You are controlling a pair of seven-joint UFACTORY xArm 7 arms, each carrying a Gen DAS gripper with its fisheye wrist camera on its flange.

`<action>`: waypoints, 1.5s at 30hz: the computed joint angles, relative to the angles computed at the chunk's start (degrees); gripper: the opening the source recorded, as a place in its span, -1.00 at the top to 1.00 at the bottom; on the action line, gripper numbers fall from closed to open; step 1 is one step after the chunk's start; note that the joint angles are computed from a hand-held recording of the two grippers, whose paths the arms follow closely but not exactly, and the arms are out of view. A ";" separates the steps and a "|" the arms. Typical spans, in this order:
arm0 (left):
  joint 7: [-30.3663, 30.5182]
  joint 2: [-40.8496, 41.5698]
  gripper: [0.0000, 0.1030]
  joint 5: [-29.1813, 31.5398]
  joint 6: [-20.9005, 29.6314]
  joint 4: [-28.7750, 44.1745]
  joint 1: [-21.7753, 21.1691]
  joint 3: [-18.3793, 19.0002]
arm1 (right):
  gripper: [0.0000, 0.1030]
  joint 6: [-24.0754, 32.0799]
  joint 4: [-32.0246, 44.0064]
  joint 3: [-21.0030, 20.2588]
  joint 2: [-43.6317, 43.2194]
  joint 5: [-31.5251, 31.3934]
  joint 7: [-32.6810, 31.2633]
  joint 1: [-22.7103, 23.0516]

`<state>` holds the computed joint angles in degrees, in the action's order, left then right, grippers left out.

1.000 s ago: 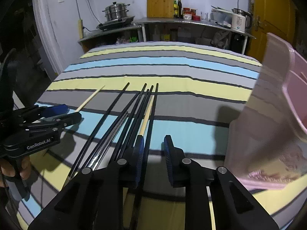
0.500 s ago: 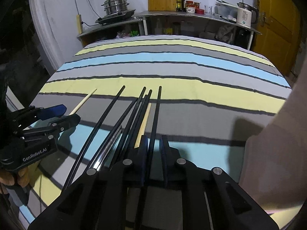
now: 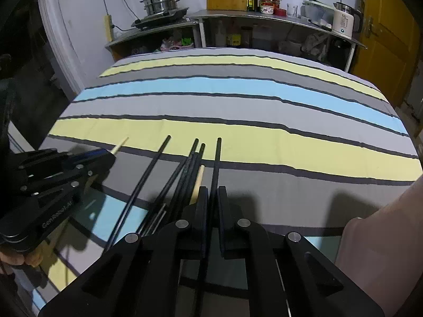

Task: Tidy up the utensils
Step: 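Close the left tool on the wooden chopstick while the right tool grips one black chopstick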

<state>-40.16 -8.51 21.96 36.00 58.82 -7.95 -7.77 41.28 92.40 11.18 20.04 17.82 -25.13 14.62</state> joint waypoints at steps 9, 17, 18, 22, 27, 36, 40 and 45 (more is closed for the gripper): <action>0.88 -7.84 0.88 -3.38 -1.38 -2.63 0.65 -0.79 | 0.89 0.15 -2.47 0.78 -5.02 6.31 -3.35 -1.72; 1.18 -9.73 0.89 -3.71 0.79 -3.73 1.83 -2.22 | 0.90 -0.04 -4.49 -0.35 -7.40 7.33 -4.05 -1.06; 1.16 -9.71 0.89 -4.13 0.66 -4.05 1.80 -2.10 | 0.90 -0.11 -4.57 -0.37 -7.26 7.16 -4.10 -0.93; 1.70 -9.99 0.89 -4.90 0.08 -4.79 1.94 -1.77 | 0.98 -0.68 -4.39 -0.36 -6.42 6.73 -4.33 -0.74; 2.30 -9.09 0.89 -5.02 0.41 -4.68 1.98 -1.78 | 0.95 0.57 -1.43 -0.66 -3.10 4.34 -1.72 -0.22; 4.11 -7.29 0.88 -8.08 -1.38 -6.51 1.67 -0.22 | 0.81 2.21 1.82 -0.71 1.31 -0.28 1.23 0.65; 5.19 -6.16 0.88 -9.57 -1.65 -6.45 1.59 0.41 | 0.81 2.68 3.47 -0.35 2.57 -0.88 1.37 0.59; 5.38 -4.44 0.88 -8.89 -1.15 -4.78 1.86 0.35 | 0.81 3.61 5.22 -0.25 3.69 -1.52 1.77 0.63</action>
